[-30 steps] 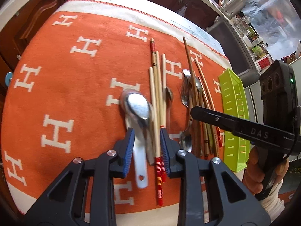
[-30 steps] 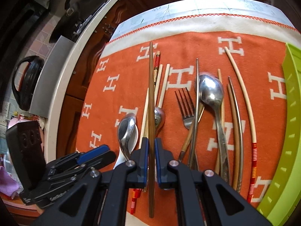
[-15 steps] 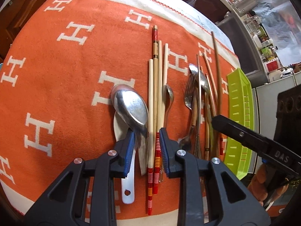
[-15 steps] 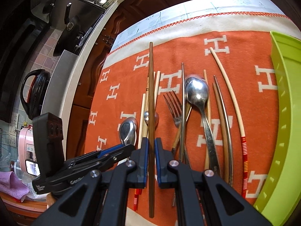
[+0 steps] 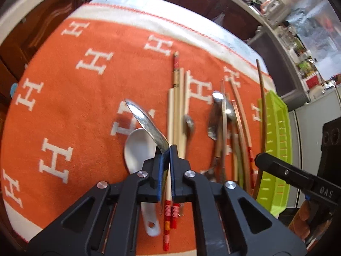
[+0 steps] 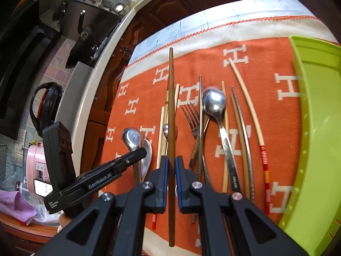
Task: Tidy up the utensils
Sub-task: 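Carry the spoon and chopstick into the green tray and open both tools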
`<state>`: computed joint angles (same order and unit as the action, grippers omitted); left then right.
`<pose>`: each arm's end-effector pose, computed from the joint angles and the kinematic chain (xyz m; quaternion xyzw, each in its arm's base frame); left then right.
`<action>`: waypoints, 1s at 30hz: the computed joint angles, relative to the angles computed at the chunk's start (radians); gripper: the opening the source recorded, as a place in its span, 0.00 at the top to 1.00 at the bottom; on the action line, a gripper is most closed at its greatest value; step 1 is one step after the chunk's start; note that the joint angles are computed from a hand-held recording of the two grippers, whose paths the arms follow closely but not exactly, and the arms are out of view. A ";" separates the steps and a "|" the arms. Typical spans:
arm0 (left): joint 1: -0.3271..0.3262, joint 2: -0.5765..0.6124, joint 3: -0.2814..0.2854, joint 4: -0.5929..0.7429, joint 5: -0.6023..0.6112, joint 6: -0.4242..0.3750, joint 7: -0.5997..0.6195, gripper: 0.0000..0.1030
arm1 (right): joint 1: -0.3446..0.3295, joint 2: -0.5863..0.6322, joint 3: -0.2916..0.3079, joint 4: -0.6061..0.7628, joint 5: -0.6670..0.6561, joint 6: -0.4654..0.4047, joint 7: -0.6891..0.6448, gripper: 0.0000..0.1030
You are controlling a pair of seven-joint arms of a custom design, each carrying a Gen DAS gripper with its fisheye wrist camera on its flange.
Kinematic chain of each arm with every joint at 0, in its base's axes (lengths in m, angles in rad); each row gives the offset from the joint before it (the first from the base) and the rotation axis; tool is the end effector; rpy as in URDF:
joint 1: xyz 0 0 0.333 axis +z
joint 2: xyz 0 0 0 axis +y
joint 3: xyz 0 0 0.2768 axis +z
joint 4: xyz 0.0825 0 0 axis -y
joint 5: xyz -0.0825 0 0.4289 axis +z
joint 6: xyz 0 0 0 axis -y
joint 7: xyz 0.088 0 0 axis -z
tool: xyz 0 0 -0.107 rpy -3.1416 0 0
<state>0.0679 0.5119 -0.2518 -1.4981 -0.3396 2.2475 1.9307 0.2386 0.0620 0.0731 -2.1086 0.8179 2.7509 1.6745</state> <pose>0.7323 -0.1195 0.3554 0.5710 -0.7866 0.2322 0.0368 0.6042 0.1632 0.3783 -0.4874 0.7939 0.0683 0.3572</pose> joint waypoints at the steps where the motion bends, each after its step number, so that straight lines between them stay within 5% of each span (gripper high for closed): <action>1: 0.001 -0.013 -0.003 -0.012 -0.001 0.004 0.007 0.97 | -0.001 -0.021 0.000 -0.020 0.011 0.011 -0.006 0.94; 6: 0.010 -0.090 -0.030 -0.059 -0.068 -0.025 0.089 0.97 | 0.004 -0.169 -0.018 -0.163 -0.017 0.059 0.037 0.94; 16: -0.102 -0.220 -0.063 -0.138 -0.201 -0.129 0.265 0.97 | -0.142 -0.387 0.004 -0.377 -0.543 -0.057 0.492 0.94; 24: -0.234 -0.167 -0.063 -0.119 -0.124 -0.097 0.197 0.97 | -0.177 -0.376 0.001 -0.399 -0.714 -0.163 0.616 0.92; 30: -0.258 -0.081 -0.070 -0.068 -0.059 -0.086 0.132 0.97 | -0.188 -0.408 0.016 -0.430 -0.791 -0.151 0.690 0.91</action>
